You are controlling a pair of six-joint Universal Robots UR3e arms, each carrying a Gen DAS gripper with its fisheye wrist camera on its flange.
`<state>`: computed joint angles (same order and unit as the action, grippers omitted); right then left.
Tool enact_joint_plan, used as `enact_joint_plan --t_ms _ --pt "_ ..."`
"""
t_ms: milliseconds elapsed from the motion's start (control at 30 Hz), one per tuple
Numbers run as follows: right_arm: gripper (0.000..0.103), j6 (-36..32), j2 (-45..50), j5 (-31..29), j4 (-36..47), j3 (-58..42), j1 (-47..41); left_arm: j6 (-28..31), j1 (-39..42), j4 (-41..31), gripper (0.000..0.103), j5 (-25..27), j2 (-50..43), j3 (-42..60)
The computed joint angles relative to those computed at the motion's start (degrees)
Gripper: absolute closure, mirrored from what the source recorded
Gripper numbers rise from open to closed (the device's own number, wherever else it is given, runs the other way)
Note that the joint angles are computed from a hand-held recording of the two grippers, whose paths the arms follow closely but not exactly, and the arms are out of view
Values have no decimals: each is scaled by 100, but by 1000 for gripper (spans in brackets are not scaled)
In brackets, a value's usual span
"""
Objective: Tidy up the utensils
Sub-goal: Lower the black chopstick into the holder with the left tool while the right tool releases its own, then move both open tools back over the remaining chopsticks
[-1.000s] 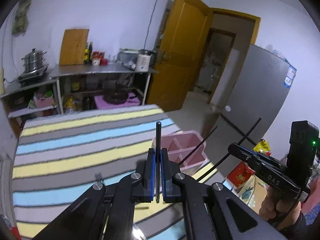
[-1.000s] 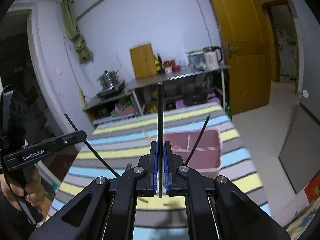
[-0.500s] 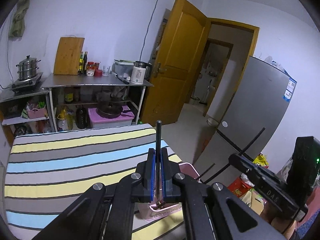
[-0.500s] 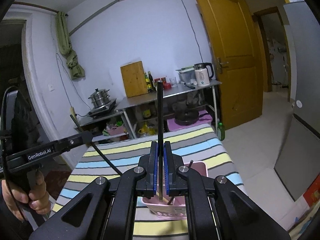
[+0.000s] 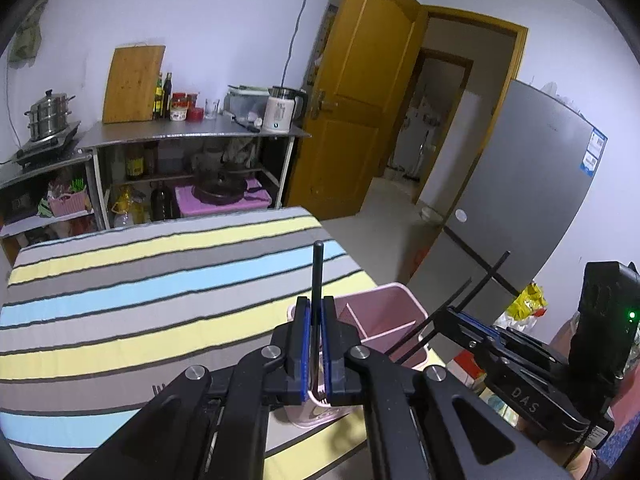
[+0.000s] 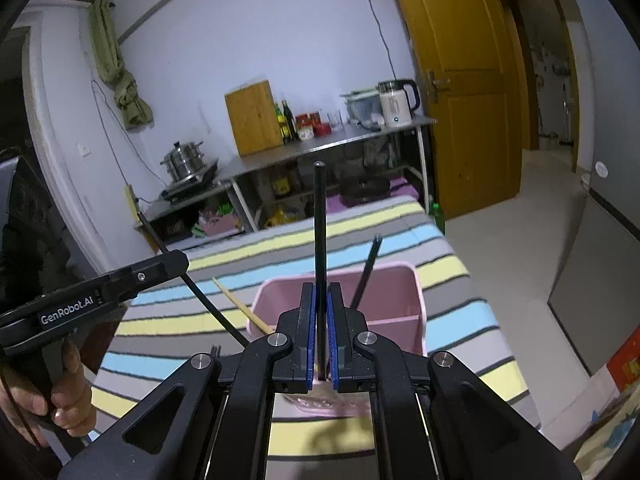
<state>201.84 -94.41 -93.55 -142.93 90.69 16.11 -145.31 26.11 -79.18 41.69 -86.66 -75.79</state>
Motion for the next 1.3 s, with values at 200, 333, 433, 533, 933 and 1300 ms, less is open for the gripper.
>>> enact_joint_plan --t_ms 200,333,433,533,933,1300 --pt "97 30 28 127 166 112 -92 154 41 25 97 61 50 -278" --pt "89 68 -62 113 190 182 -100 329 190 -174 95 -24 159 -333" --pt "81 90 -180 97 204 252 -88 575 395 -501 93 -175 267 -309" --pt "70 111 -373 99 140 416 -86 1002 729 -952 90 -360 495 -355" --pt "67 246 -1057 -141 -53 973 386 3552 2752 -3542 90 -855 1608 -543" --pt "67 349 -271 -25 -285 1069 1235 3779 3605 -2546 89 137 1933 -2270"
